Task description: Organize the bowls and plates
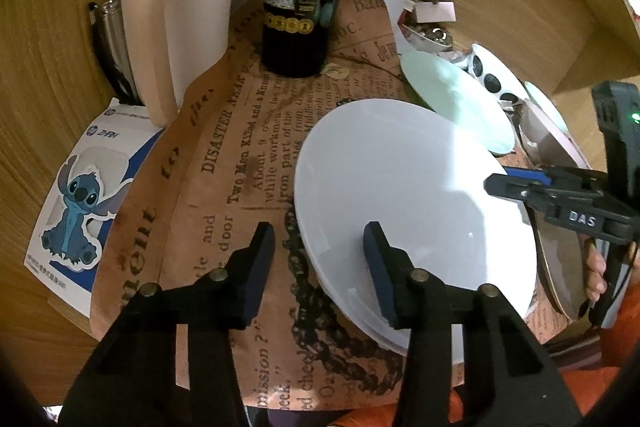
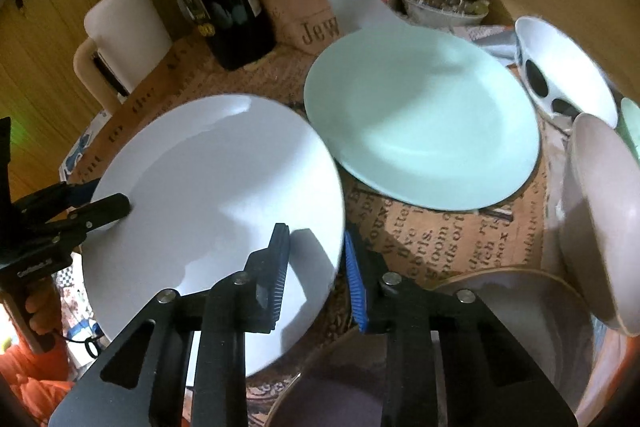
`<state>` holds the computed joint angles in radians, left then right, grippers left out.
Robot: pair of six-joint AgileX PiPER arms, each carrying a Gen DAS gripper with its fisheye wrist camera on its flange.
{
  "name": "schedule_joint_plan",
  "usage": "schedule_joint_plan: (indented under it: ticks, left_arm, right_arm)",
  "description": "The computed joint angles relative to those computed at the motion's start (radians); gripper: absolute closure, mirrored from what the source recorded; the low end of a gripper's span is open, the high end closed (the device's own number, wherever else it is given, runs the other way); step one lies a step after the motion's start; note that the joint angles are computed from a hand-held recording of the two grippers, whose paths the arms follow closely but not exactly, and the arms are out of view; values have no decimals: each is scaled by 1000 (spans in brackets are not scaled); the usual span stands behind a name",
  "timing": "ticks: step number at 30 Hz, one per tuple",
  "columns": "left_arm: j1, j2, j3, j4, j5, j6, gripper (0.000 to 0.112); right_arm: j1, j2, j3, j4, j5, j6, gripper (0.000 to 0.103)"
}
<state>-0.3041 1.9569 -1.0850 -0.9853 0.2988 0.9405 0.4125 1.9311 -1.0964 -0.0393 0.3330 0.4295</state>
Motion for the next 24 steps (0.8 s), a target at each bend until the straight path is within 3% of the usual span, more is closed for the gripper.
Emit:
schedule_joint_plan:
  ticks: [5, 8, 11, 15, 24]
  left_arm:
    - [-3, -7, 10, -25, 20, 47, 68]
    - [-20, -11, 14, -27, 19, 66, 73]
    - [-55, -21, 19, 66, -34, -42, 73]
    - [-44, -17, -2, 118, -2, -122, 74]
    - [-62, -23, -9, 186, -21, -233, 74]
  right_arm:
    - [-22, 6, -4, 118, -2, -113, 78]
    - [-10, 6, -4, 64, -6, -48, 78]
    - [0, 0, 1, 0, -8, 28, 78]
    - [23, -17, 11, -101, -7, 136, 78]
    - [22, -73, 68, -187, -58, 241, 78]
